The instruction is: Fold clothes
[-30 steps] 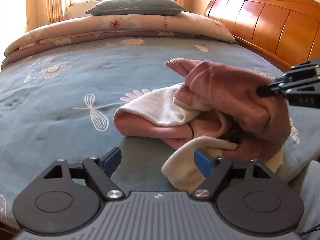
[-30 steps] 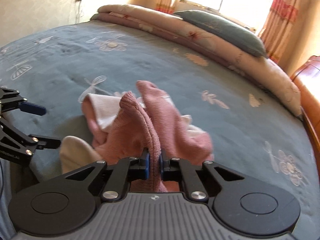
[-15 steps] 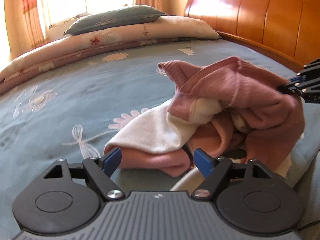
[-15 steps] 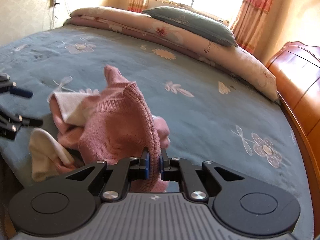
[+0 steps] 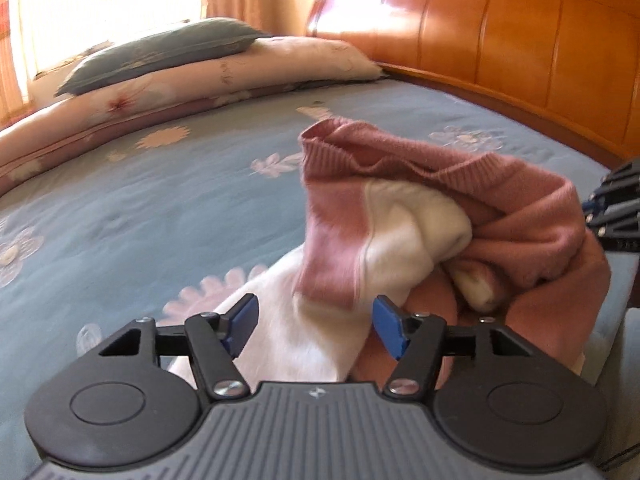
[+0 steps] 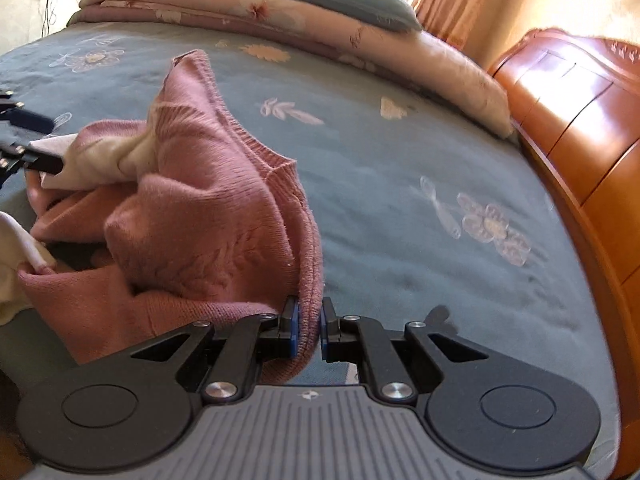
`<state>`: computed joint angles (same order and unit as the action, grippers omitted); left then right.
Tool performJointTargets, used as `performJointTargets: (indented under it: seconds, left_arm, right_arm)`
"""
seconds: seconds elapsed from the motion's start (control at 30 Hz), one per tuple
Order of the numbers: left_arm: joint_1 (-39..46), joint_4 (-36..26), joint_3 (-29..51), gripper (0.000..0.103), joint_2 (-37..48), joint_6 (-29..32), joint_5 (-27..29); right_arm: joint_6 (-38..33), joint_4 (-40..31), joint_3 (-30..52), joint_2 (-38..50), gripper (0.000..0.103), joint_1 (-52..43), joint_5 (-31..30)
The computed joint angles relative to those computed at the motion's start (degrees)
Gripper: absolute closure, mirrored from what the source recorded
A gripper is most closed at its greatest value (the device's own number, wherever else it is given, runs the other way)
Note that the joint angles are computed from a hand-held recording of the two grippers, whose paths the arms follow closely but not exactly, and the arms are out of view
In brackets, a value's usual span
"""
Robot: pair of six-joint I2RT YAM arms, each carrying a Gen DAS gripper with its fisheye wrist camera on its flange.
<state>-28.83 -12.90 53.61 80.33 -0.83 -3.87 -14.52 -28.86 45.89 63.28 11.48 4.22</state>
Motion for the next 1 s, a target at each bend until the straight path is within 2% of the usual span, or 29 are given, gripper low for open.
performJointTargets:
  seconds: [0.17, 0.3, 0.37, 0.47, 0.57, 0.67, 0.77, 0.8, 0.87, 0.93, 1.0]
  left_arm:
    - [7.33, 5.45, 1.73, 0.041, 5.41, 0.76, 14.57]
    - [12.44, 7.74, 3.97, 0.041, 10.31, -1.26, 27.53]
    - [13.76, 8.12, 5.10, 0.041, 12.67, -1.30, 30.65]
    - [16.84, 6.32, 8.23, 0.041, 17.10, -2.22, 38.74]
    - [19.48, -1.31, 15.18, 0.040, 23.43, 0.73, 48.94]
    - [19.90, -4.46, 18.18, 0.042, 25.99, 1.80, 51.81]
    - [20.97, -9.24, 18.71, 0.042, 25.59, 9.15, 56.75]
    - [21.25, -10.92, 18.88, 0.042, 25.47, 11.79, 57.81]
    - [21.58, -11.82, 17.86, 0.042, 24.96, 12.90, 58.05]
    - [21.76, -9.50, 15.67, 0.049, 24.10, 10.34, 57.53]
    - [21.56, -5.17, 12.86, 0.069, 22.75, 7.08, 55.79]
  right_arm:
    - [0.70, 0.88, -0.58, 0.35, 0.091, -2.48, -4.88]
    - [0.66, 1.76, -0.66, 1.13, 0.091, -5.97, -11.21]
    - [0.51, 2.17, -0.64, 1.61, 0.091, -8.01, -14.74]
    - [0.74, 2.59, -0.37, 2.63, 0.091, -10.67, -19.44]
    - [0.73, 2.84, 0.14, 4.13, 0.089, -12.23, -21.95]
    - [0.57, 3.17, 0.28, 4.81, 0.088, -12.44, -22.87]
    - [0.13, 3.08, 0.30, 4.84, 0.087, -12.46, -23.47]
    - [0.08, 2.89, 0.37, 4.88, 0.087, -13.07, -24.87]
    - [0.18, 2.33, 0.66, 5.15, 0.085, -14.92, -28.97]
    - [0.49, 1.65, 1.04, 5.72, 0.073, -16.98, -33.52]
    - [1.75, 1.20, 0.60, 5.94, 0.058, -19.96, -38.96]
